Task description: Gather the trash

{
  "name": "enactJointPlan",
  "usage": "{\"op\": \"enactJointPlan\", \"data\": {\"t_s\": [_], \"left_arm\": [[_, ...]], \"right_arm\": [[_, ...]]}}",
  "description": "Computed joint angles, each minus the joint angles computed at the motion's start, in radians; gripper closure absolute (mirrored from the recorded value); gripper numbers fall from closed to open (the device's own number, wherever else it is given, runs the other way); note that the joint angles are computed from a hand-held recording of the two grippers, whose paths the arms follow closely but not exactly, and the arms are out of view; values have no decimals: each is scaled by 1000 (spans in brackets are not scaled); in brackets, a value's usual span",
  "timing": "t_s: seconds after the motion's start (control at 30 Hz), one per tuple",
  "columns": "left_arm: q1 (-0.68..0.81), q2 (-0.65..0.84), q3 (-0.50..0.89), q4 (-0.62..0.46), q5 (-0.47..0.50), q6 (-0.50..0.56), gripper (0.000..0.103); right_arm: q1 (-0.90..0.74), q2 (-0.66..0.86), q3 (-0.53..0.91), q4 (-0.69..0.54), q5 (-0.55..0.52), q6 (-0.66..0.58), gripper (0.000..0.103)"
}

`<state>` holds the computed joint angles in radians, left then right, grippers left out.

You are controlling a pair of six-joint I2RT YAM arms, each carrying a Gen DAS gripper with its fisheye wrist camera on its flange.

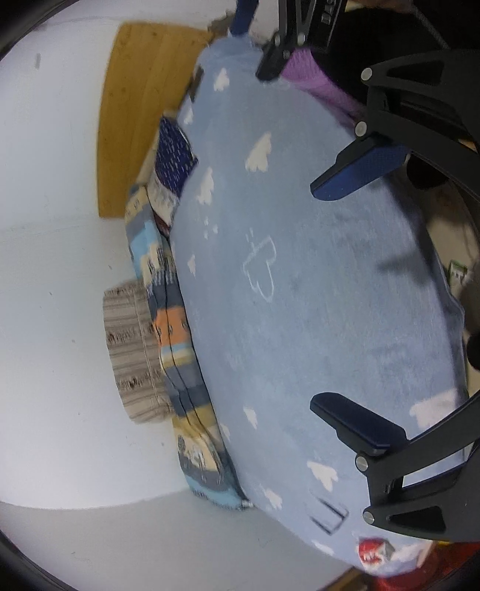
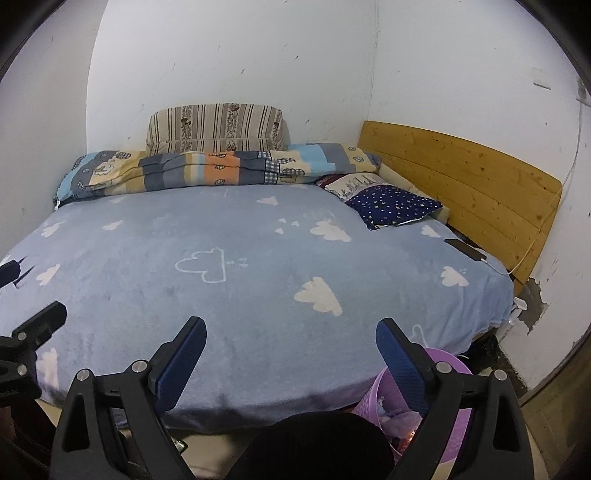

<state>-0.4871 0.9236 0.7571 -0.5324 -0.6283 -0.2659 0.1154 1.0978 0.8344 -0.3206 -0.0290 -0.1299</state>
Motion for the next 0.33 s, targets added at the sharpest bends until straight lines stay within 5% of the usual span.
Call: {"op": "enactJointPlan", "data": {"t_s": [0.2, 0.33], "left_arm": [[96, -39, -35, 30, 95, 27, 0], [262, -44, -53, 67, 250, 64, 0]], "right_arm": [[51, 31, 16, 2, 39, 3, 9], [89, 87, 45, 9, 48, 6, 9]]}}
